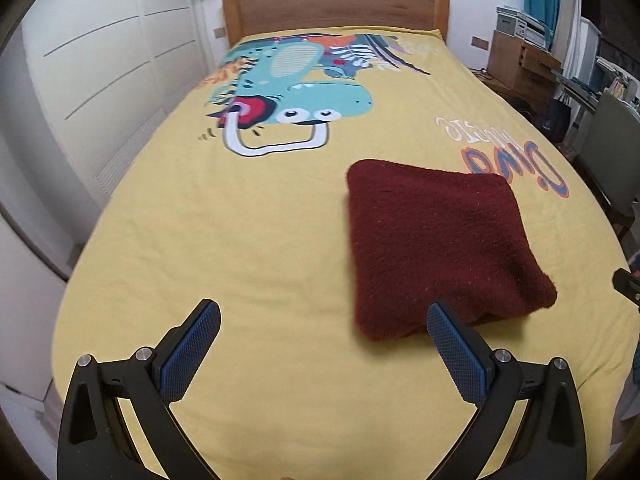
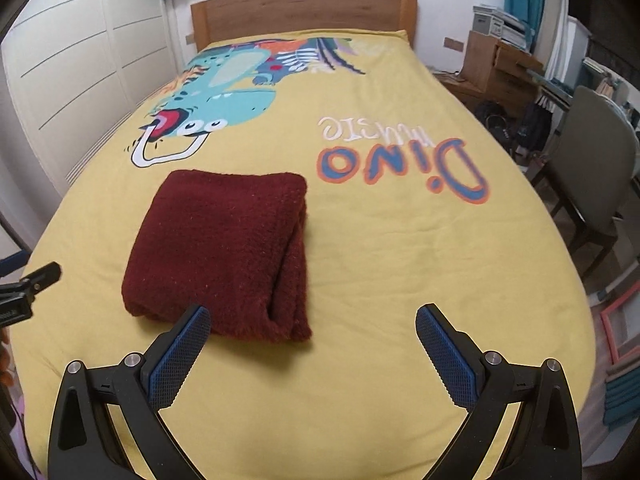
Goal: Fold small clothes
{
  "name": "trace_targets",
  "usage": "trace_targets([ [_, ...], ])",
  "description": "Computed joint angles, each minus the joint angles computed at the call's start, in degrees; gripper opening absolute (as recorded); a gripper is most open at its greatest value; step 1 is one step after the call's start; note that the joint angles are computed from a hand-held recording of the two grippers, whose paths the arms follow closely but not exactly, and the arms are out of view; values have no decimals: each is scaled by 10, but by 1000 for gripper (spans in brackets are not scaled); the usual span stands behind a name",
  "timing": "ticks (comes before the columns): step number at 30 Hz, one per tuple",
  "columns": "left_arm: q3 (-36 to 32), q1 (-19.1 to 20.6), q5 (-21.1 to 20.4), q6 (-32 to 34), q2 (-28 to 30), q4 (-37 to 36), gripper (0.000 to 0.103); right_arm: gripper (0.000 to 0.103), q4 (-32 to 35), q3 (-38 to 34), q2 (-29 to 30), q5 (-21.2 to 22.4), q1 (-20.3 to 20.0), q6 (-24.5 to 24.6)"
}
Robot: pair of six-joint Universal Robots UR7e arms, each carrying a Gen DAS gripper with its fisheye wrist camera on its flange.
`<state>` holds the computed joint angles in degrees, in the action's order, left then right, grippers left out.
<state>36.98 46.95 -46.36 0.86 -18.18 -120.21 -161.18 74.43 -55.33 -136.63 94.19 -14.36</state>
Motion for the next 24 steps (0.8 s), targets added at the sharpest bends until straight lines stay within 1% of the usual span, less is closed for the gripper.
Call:
trace_targets([
  [5,60,-6,21,-15,-37,-12,102,102,-10,49,-31,-19,10,8],
  [10,93,-7,30,-17,-54,-18,102,102,-16,84,-54,-26,14,27],
  [15,109,-8,35,-13,-61,-19,102,102,-37,102,-65,-40,22,28],
  [24,118,-8,33,-6,-64,-20,102,102,-31,111,-74,-60,27,30],
])
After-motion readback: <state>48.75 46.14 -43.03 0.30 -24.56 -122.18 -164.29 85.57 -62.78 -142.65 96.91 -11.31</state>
